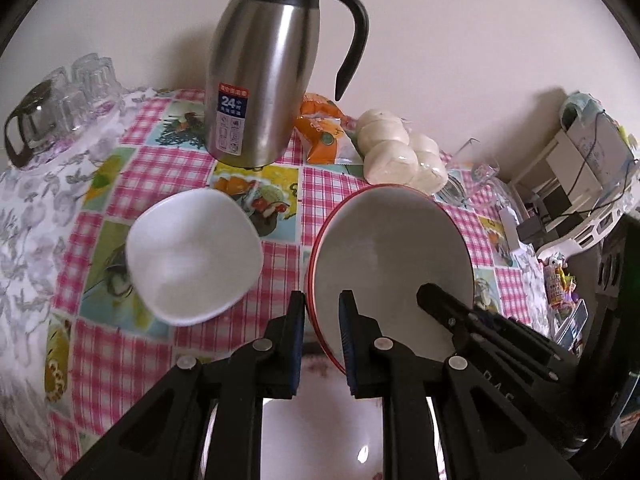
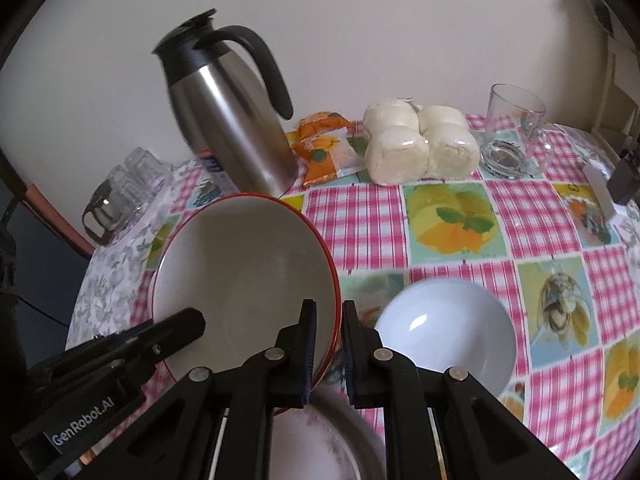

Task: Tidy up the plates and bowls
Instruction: 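Lift the red-rimmed bowl with both tools and carry it over the basin, then lower the red-rimmed bowl onto the floral plate in the basin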

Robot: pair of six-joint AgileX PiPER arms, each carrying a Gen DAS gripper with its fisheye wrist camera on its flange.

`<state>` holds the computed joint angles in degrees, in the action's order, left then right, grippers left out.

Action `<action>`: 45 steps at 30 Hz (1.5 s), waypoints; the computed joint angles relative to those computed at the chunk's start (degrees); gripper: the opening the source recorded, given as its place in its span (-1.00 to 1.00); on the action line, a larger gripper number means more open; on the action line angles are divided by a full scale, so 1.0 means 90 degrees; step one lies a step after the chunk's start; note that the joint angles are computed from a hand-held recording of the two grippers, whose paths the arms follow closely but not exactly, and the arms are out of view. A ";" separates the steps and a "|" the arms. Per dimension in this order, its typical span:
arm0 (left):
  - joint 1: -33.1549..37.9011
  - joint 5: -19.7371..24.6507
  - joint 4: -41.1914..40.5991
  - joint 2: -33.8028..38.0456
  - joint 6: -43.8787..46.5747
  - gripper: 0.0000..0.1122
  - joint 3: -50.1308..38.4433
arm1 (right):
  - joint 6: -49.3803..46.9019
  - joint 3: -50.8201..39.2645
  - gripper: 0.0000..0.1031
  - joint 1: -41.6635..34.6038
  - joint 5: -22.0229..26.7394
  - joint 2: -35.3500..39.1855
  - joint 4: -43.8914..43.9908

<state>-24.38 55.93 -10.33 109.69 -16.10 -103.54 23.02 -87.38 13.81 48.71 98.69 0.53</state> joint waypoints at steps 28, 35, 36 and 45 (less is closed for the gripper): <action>-0.0979 -0.1374 0.1426 -0.2543 -0.1588 -0.69 0.3631 | 0.2370 0.3544 -0.69 0.1315 -0.1398 -0.2666 -0.0711; -0.1088 -0.1382 0.1651 -0.2714 -0.1943 -0.69 0.3900 | 0.2445 0.3783 -0.69 0.1427 -0.1507 -0.2758 -0.0609; -0.1059 -0.1399 0.1588 -0.2717 -0.1902 -0.69 0.3925 | 0.2470 0.3801 -0.70 0.1444 -0.1508 -0.2767 -0.0625; -0.1115 -0.1263 0.1638 -0.2645 -0.1953 -0.69 0.3824 | 0.2447 0.3772 -0.69 0.1421 -0.1420 -0.2789 -0.0612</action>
